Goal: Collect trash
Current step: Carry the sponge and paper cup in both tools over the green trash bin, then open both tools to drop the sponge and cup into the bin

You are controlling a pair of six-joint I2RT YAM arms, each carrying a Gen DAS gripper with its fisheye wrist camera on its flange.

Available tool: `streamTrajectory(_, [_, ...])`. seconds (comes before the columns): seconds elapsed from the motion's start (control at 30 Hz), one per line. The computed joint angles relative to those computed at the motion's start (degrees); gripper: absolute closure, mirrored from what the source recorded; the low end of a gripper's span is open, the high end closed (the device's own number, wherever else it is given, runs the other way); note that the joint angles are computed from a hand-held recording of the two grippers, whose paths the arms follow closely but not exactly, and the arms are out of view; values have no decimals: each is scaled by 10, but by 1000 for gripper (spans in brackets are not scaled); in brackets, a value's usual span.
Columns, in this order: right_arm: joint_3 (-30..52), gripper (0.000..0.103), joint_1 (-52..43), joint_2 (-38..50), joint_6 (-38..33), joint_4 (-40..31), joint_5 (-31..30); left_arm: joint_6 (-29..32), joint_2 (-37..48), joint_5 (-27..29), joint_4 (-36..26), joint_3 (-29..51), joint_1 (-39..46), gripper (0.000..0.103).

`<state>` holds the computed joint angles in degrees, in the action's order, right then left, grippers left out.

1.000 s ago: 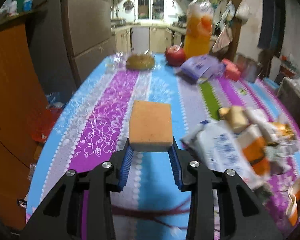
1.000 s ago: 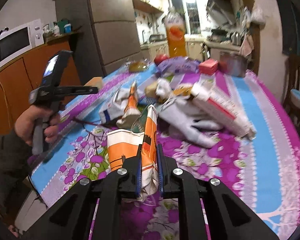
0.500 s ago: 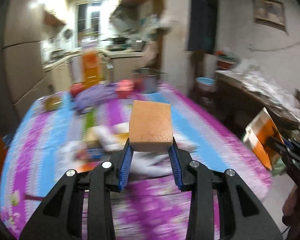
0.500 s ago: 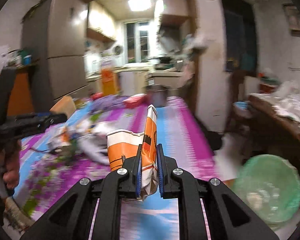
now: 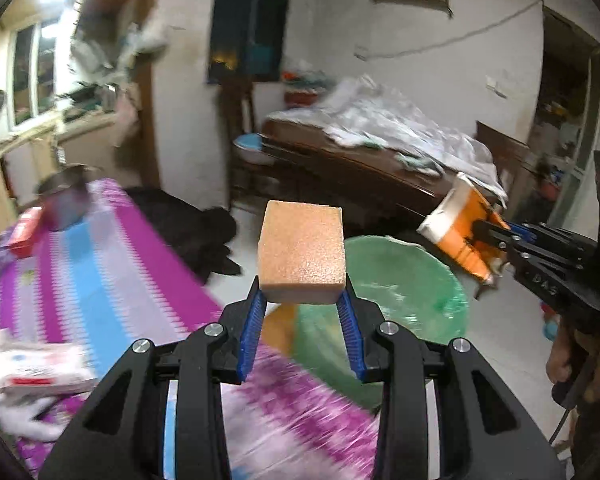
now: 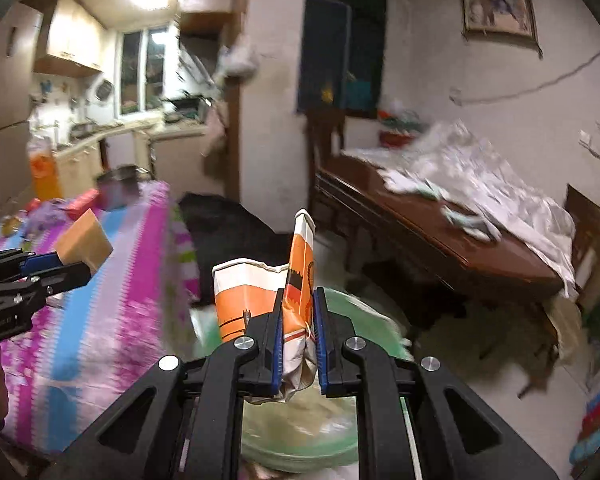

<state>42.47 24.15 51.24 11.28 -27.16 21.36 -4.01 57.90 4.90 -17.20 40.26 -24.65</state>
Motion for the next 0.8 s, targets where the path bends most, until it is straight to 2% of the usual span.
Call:
streamTrajectory(0.07, [-9,89,-77,17,-36,20,-60,-11,70,-4,38,17,-29,69])
streamTrajectory(0.13, [-21,89,-119,42,-46,44,-95,-21,128,3,59,34,-49,69])
streamTrajectory(0.3, [-44,89,-149,102,-46,101,-127,-43,201,-20,85,50,-95,69])
streamTrajectory(0.57, [-76,89,-166,121,-51,148,-144,-52,235,-37,88,59,-111,69])
streamTrajectory(0.8, [-85,89,-148,100,-38,134,-130,-54,260,-45,84,82,-116,68])
